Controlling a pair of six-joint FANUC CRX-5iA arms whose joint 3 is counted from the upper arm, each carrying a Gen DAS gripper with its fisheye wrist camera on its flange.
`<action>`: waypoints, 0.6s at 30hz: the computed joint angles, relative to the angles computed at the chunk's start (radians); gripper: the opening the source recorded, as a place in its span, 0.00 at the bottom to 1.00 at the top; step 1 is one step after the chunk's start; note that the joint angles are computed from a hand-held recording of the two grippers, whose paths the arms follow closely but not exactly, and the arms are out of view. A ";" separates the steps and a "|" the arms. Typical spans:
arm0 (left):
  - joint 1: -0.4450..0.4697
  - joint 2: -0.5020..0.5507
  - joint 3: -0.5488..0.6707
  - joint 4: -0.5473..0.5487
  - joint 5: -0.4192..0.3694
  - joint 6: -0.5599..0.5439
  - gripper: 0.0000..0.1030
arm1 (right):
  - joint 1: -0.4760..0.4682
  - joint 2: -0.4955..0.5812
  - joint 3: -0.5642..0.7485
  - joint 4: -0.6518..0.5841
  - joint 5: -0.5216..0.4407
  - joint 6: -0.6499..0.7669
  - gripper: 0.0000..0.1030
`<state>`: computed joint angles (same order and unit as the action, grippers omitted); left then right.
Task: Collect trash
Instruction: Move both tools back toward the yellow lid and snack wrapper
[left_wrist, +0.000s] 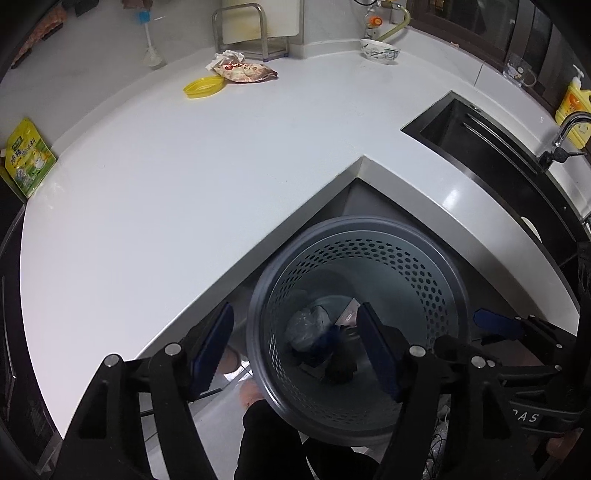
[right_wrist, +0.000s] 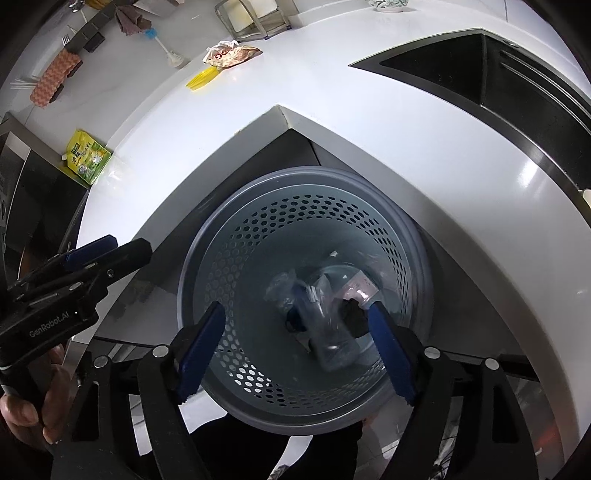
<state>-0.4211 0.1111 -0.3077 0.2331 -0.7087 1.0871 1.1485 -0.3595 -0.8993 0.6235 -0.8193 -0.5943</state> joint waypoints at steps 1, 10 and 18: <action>0.002 0.000 0.001 -0.002 -0.005 0.004 0.66 | 0.004 -0.003 -0.001 0.001 -0.005 -0.003 0.74; 0.004 -0.024 0.005 -0.017 -0.021 0.021 0.66 | 0.041 -0.046 -0.019 0.001 -0.030 -0.050 0.74; 0.009 -0.063 0.001 0.008 -0.020 0.006 0.66 | 0.081 -0.073 0.002 0.006 -0.108 -0.041 0.74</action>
<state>-0.4121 0.0479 -0.3066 0.2412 -0.7283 1.0930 1.2294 -0.4327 -0.8975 0.6291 -0.9272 -0.6357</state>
